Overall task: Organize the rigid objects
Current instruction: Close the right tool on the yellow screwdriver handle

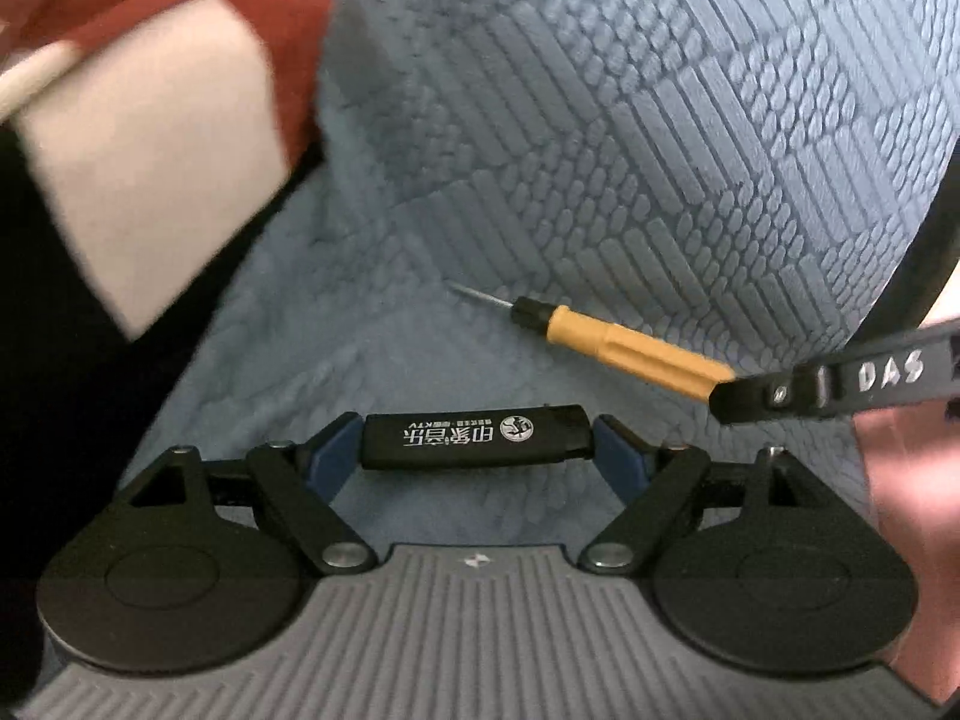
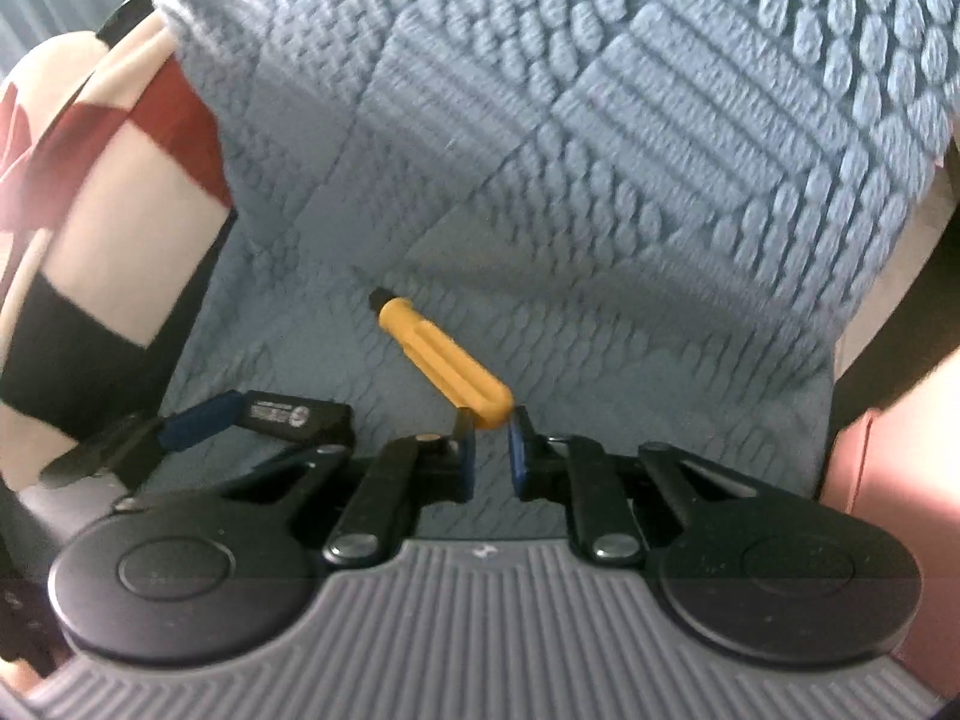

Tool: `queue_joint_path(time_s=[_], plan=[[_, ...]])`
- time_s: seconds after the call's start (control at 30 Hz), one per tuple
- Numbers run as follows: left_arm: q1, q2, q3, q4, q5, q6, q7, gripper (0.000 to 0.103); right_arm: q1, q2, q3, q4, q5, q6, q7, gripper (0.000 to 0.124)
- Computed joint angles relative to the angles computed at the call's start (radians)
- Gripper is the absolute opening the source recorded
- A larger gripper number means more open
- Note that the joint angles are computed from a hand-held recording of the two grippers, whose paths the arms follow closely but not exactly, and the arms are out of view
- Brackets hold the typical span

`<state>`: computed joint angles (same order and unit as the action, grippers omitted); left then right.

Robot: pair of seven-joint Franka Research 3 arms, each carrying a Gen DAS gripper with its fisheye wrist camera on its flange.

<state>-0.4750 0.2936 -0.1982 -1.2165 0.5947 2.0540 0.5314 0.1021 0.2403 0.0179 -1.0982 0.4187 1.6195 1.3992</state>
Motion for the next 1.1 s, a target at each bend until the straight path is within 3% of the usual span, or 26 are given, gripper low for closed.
queue_joint_path(time_s=[0.17,0.23,0.4,0.63,0.77,0.97,1.1], plan=[[0.038,-0.165,-0.024,-0.187,-0.025,0.037,-0.043,0.086,0.021,-0.093,0.004,-0.116,-0.004,0.019,0.005,0.011],[0.053,-0.204,-0.040,-0.230,-0.043,0.047,-0.056,0.086,0.032,-0.129,0.006,-0.163,-0.004,0.028,0.009,0.004],[0.086,-0.280,-0.065,-0.312,-0.063,0.051,-0.082,0.086,0.062,-0.208,0.011,-0.250,-0.019,0.056,0.035,0.004],[0.118,-0.314,-0.083,-0.348,-0.092,0.054,-0.093,0.086,0.105,-0.287,0.031,-0.392,-0.110,0.272,0.023,0.009],[0.126,-0.314,-0.085,-0.349,-0.114,0.068,-0.086,0.086,0.122,-0.254,0.036,-0.391,-0.174,0.302,0.053,0.044],[0.129,-0.336,-0.090,-0.371,-0.128,0.065,-0.094,0.086,0.129,-0.224,0.031,-0.397,-0.159,0.291,0.105,0.041],[0.135,-0.362,-0.092,-0.397,-0.150,0.066,-0.107,0.086,0.141,-0.243,0.039,-0.425,-0.195,0.321,0.048,0.024]])
